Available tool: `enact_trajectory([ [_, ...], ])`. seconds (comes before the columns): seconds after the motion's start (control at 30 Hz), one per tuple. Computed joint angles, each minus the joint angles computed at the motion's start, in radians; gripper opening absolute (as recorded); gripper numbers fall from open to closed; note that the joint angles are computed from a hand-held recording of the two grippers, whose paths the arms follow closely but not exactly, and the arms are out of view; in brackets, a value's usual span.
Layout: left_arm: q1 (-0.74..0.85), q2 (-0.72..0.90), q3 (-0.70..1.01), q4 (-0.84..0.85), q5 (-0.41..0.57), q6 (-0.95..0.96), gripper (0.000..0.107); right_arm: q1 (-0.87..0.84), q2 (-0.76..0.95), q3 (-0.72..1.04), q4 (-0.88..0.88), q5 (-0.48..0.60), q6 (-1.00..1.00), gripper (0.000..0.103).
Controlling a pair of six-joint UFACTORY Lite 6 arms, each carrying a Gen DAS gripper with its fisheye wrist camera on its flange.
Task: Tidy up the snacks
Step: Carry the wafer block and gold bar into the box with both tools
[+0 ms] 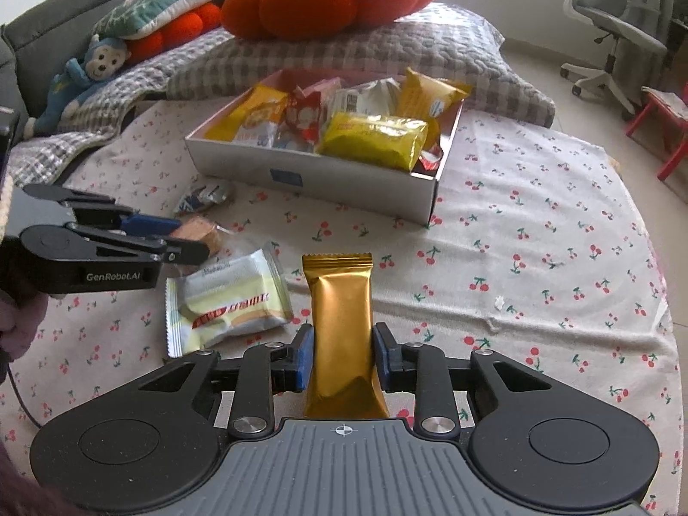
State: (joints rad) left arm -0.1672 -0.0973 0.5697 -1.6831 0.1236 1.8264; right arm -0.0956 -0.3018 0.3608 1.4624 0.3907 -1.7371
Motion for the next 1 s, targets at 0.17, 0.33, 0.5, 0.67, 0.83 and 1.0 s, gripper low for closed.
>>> enact_trajectory([
  [0.17, 0.015, -0.048, 0.011, 0.156, 0.030, -0.171, 0.031, -0.020, -0.017, 0.033, -0.044, 0.024, 0.060, 0.027],
  [0.33, 0.019, -0.067, 0.038, 0.171, 0.037, -0.201, 0.031, -0.033, 0.006, 0.101, -0.042, 0.044, 0.102, 0.027],
  [0.5, 0.033, -0.039, 0.090, 0.154, 0.041, -0.215, 0.031, -0.004, 0.055, 0.188, -0.003, 0.043, 0.129, 0.027],
  [0.67, 0.052, 0.016, 0.158, 0.042, 0.038, -0.151, 0.031, 0.054, 0.141, 0.288, 0.058, 0.020, 0.157, 0.027],
  [0.83, 0.080, 0.103, 0.237, -0.113, 0.027, -0.039, 0.031, 0.107, 0.252, 0.402, 0.162, 0.007, 0.158, 0.028],
  [1.0, 0.114, 0.186, 0.305, -0.165, 0.044, -0.030, 0.031, 0.160, 0.367, 0.502, 0.268, -0.016, 0.142, 0.028],
])
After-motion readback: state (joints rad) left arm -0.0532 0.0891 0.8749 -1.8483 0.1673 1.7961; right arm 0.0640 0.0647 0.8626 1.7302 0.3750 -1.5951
